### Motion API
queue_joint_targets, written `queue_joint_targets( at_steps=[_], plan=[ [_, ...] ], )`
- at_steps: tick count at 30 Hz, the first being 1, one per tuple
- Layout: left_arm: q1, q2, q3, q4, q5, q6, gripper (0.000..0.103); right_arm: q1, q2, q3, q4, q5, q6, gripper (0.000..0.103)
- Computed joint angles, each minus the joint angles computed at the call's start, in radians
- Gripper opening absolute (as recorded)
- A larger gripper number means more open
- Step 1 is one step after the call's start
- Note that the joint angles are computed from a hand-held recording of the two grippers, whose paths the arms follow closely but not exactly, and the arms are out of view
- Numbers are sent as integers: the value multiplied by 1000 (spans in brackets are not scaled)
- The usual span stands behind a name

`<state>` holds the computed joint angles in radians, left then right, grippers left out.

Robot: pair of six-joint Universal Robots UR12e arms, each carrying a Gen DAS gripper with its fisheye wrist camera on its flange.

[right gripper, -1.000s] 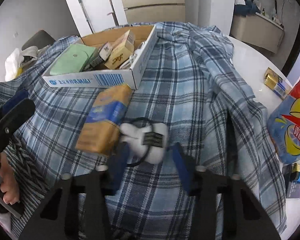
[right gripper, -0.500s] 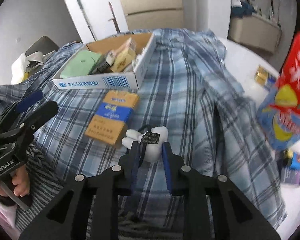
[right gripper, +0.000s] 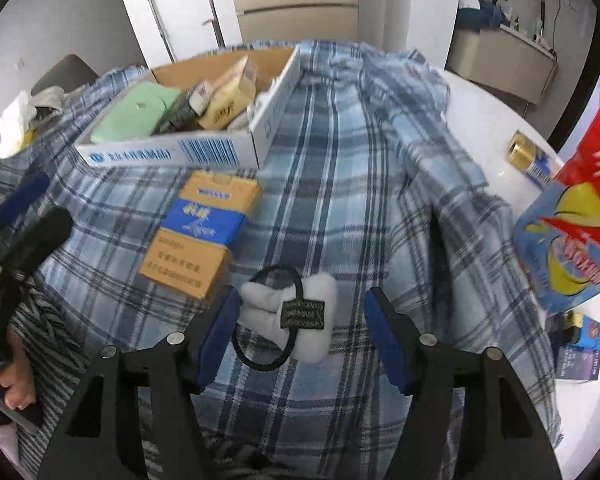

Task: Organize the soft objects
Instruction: 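Grasp the white earphone case with the right gripper while the left grasps the Liqun pack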

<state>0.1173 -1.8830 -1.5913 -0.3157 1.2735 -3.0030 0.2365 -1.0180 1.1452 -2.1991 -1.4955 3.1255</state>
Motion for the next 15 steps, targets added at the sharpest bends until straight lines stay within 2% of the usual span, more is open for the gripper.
queue_joint_targets(
  at_steps=[1,2,3,10,13,15],
  plan=[
    [0,0,0,-1,-1,2,88,0,2,-3,13,-4,-5,38],
    [0,0,0,-1,-2,3,88,1,-1,3,0,-12,0,35],
    [0,0,0,-2,-2,4,88,-2,-9,19,-33,-9,14,21],
    [-7,4,1,-6,10,30,88,-19,-57,129,-301,9,90,20],
    [-9,8,14,-41,-24,38,88,-9,-63,161,-450,-77,112,20],
    [-20,6,34,-92,-16,25,88,0,-61,164,-491,-132,112,20]
  ],
)
